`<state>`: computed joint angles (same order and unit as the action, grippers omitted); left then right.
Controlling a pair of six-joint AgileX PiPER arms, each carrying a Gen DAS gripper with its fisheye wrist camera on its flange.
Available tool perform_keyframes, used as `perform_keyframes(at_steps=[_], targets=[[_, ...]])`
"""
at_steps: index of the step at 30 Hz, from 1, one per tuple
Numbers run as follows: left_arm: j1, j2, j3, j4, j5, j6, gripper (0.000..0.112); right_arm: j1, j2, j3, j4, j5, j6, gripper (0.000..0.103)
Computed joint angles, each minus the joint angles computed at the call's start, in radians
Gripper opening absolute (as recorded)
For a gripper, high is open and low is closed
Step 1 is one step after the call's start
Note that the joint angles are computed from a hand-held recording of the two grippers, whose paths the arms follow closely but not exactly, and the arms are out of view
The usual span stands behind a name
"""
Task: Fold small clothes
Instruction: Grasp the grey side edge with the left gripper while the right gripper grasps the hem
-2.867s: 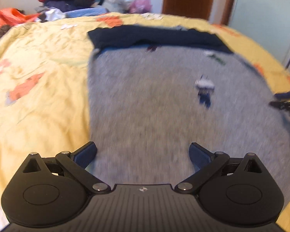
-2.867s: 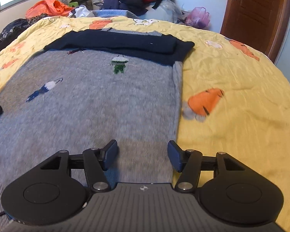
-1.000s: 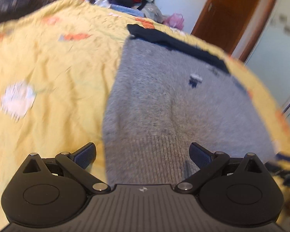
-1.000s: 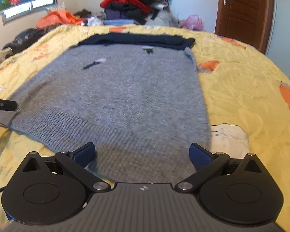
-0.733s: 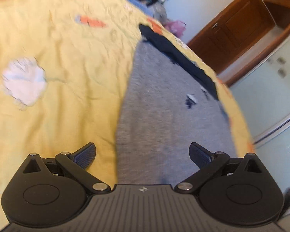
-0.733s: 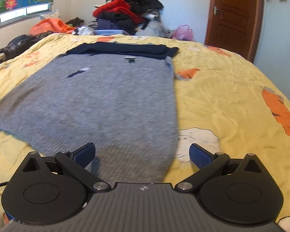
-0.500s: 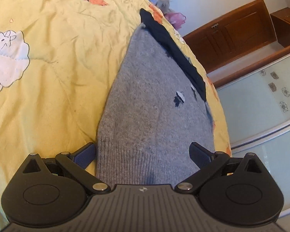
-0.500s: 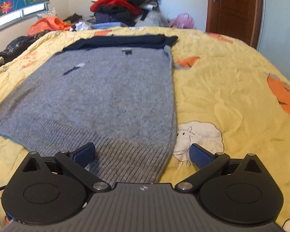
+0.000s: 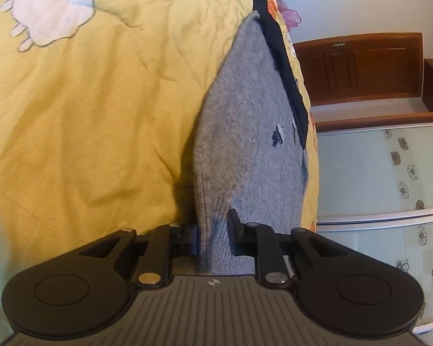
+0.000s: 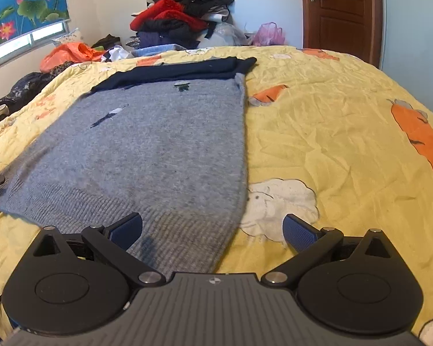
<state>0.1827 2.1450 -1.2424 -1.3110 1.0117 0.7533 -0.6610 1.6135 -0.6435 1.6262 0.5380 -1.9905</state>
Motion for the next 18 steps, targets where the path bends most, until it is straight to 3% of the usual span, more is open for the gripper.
perform_keyframes(at_steps=[3,9,13,16,17,18], targets=[[0.013,0.015,0.008,-0.016,0.010,0.027,0.007,-0.053,0.024,-0.038,-0.120,0.072,0.131,0.103],[0.036,0.017,0.016,-0.026,0.021,0.063,0.006,-0.135,0.091,-0.129,-0.241,0.232,0.313,0.103],[0.038,0.013,0.018,-0.018,0.021,0.051,0.006,-0.204,0.202,-0.199,-0.256,0.450,0.438,0.090],[0.037,0.013,0.015,-0.015,0.023,0.051,0.006,-0.230,0.251,-0.230,-0.259,0.512,0.561,0.073],[0.038,0.015,0.013,-0.015,0.025,0.051,0.006,-0.232,0.267,-0.243,-0.275,0.521,0.613,0.053],[0.037,0.018,0.008,-0.015,0.027,0.046,0.006,-0.225,0.274,-0.244,-0.286,0.505,0.655,0.024]])
